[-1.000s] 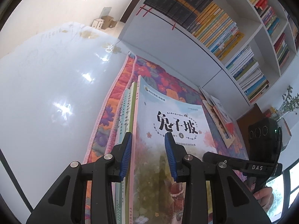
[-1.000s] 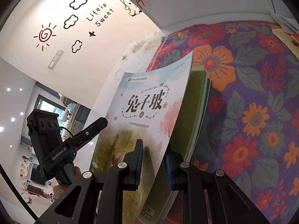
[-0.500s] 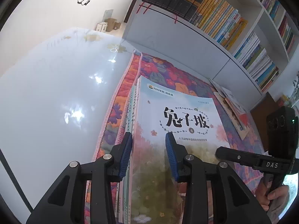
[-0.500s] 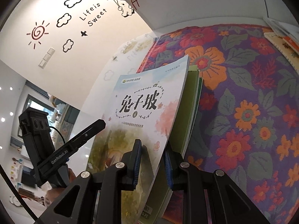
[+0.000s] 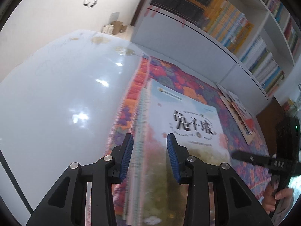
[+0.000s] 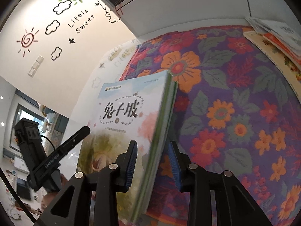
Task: Organize books
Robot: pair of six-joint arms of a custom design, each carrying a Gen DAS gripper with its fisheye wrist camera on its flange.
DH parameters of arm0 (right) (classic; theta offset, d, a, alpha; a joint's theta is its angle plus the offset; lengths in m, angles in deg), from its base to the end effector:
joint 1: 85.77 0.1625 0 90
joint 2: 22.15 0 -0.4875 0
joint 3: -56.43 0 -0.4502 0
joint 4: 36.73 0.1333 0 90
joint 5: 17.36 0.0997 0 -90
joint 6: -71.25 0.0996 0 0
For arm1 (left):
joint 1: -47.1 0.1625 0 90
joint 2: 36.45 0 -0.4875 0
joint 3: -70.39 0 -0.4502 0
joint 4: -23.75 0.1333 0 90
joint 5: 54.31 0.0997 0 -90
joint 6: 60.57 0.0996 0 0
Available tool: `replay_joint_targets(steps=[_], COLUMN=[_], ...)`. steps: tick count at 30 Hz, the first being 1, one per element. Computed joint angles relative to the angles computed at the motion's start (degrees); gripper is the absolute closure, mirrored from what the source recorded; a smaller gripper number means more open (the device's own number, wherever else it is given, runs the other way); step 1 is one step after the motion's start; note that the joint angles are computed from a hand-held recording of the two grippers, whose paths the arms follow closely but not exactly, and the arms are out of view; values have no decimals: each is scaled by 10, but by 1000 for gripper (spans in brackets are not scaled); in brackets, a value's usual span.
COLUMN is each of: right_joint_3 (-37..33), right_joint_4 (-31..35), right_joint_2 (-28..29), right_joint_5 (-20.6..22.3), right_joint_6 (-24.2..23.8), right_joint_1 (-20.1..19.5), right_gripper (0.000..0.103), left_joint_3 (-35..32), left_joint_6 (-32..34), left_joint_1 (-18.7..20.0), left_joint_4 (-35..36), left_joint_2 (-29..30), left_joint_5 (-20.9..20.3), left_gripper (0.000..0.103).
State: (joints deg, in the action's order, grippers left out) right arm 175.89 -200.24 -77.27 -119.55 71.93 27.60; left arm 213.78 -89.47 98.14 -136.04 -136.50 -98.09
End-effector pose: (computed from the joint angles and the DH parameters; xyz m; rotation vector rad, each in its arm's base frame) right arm 0.3362 -0.4949 0.0764 0.5560 -2.8997 0.2973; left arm -0.0682 -0.4108 0.3162 -0.0306 2.5158 -1.0845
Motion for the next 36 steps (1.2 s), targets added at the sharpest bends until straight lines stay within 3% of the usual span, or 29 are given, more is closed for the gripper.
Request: replay_joint_targets(steps=[3,5,7,11,15,21,27,33,36], right_joint_3=[31,53,80,113,127,133,123,88,50], right_joint_4=[-2,-4,-8,-8,-4,19,39,38,31], right_joint_2=[-31,-56,-92,-162,-228,-295,-328,-315,-289], right_joint_5=[1,-8,-8,-4,5,53,92,147,153], right_joint_6=[-6,-7,-12,-20,-23,-28,-56,-52,-47], right_joint_1=[-18,-32,-52,-91,-133,-193,-242,-287,-293], right_gripper=[70,70,70,70,70,70,70,70,70], left_joint_3=[4,7,9,13,4,-35,-77,-113,-123], left_joint_6=[-14,-15,-18,-45,-57,-41,-53,-52,-38], left_joint_1=[10,24,23,-21,-77,-117,-114,-100,-102], left_joint_4=[-7,-27,-35,-19,4,-38,-95,-111,-82], left_joint_2=[-11,-24,-31,-46,-22,96,242,356,383], left_joint_5=[7,-21,-21,-1,22,-19,-82,-129,-111], left_gripper=[69,69,69,69,69,68,65,65,66])
